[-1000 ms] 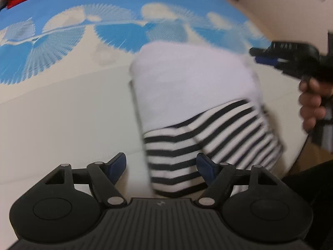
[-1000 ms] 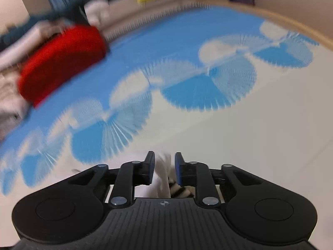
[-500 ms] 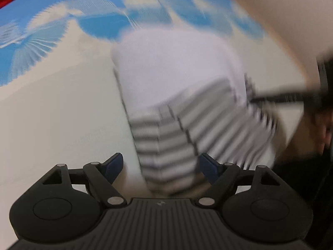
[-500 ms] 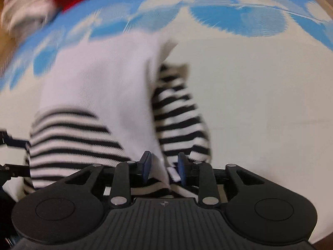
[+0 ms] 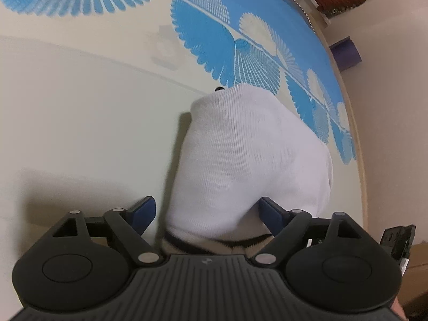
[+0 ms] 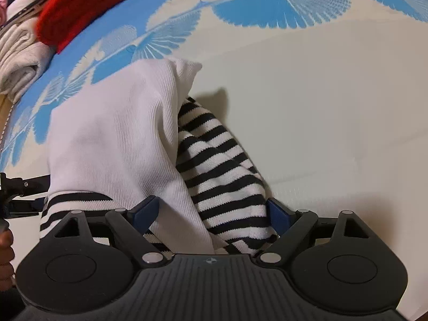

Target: Fold small clothes

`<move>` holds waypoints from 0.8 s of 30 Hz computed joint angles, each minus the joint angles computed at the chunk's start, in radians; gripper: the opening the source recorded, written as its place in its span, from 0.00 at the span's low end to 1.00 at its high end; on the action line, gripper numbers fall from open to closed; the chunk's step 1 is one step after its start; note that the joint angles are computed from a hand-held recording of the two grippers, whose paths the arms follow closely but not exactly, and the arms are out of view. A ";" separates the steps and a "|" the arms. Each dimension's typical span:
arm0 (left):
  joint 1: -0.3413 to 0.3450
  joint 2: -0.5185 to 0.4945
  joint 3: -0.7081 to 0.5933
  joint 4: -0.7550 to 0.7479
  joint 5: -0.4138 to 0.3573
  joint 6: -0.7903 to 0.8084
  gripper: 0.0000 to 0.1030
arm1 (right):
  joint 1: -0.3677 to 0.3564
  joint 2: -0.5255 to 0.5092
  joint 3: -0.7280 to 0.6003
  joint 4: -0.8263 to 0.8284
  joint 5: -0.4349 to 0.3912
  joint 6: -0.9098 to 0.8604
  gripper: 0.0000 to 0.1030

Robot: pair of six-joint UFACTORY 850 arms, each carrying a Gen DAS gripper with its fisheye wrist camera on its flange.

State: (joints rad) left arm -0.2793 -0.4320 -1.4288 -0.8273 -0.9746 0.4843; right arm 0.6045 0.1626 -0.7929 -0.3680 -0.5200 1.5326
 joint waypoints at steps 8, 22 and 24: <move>0.000 -0.020 -0.002 -0.085 0.023 0.095 0.55 | 0.020 -0.001 -0.012 -0.125 0.051 0.123 0.12; 0.088 0.026 -0.084 -0.104 0.335 0.243 0.67 | 0.027 -0.147 -0.164 -0.901 0.033 0.847 0.09; 0.101 0.010 -0.104 -0.031 0.238 0.226 0.65 | 0.017 -0.206 -0.222 -0.743 0.025 0.668 0.09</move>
